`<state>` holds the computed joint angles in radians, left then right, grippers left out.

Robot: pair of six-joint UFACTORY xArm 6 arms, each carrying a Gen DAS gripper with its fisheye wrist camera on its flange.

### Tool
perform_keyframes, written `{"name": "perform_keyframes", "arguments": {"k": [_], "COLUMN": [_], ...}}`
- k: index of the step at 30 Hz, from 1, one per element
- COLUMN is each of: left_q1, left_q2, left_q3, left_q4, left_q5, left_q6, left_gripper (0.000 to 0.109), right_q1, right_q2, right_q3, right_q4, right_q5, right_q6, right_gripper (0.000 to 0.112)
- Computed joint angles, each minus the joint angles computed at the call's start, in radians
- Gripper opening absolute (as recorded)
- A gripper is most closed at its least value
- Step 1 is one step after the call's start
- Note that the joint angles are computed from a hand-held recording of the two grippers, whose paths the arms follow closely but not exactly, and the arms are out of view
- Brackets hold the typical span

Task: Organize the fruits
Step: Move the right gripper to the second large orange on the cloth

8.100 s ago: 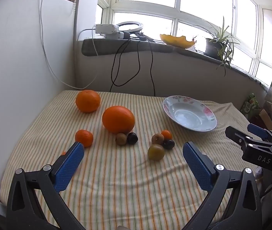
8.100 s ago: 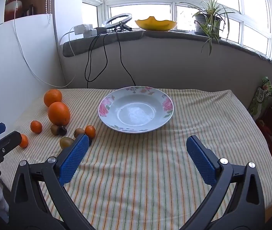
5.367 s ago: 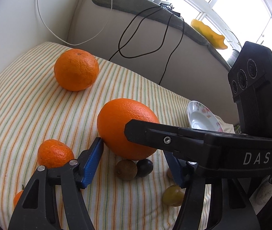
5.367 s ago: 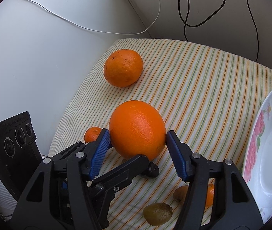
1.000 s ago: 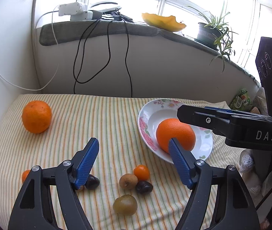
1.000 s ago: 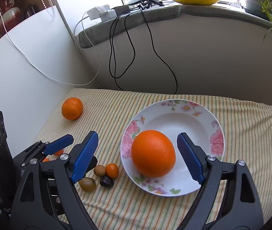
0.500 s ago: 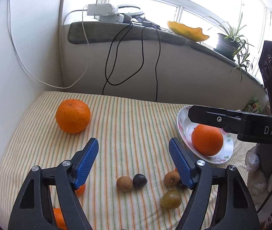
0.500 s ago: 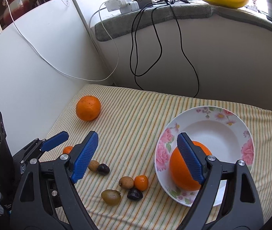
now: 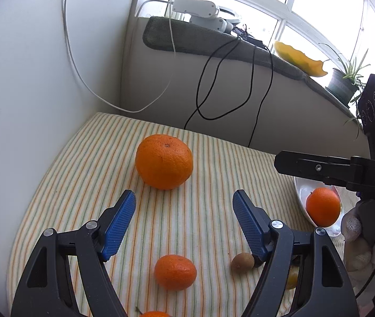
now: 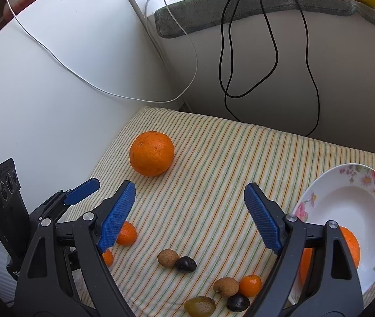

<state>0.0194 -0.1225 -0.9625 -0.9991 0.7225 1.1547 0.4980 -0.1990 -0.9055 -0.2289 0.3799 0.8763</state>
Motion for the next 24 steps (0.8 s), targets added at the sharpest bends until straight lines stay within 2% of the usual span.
{"name": "perform_keyframes", "arguments": {"k": [7,13,15,24], "left_q1": [0.013,0.023,0.012,0.005], "left_q2": [0.094,0.162,0.175,0.223], "left_q3": [-0.081,-0.153,-0.166,-0.222], "left_q4": [0.023,0.040,0.050,0.092], "left_q5": [0.019,0.085,0.084,0.108], "left_q6": [-0.031,-0.067,-0.072,-0.117], "left_gripper": [0.076,0.076,0.076,0.076], "right_q1": [0.001,-0.004,-0.006,-0.017], "right_q2": [0.133,0.264,0.308,0.440], "right_q3": [-0.104,-0.219,-0.262,-0.392], "right_q4": [0.220,0.412,0.470,0.596], "right_q5": [-0.024,-0.025,-0.020,0.015], "right_q6": [-0.167,-0.301,-0.333,-0.423], "right_gripper": [0.087,0.087,0.087,0.081]}}
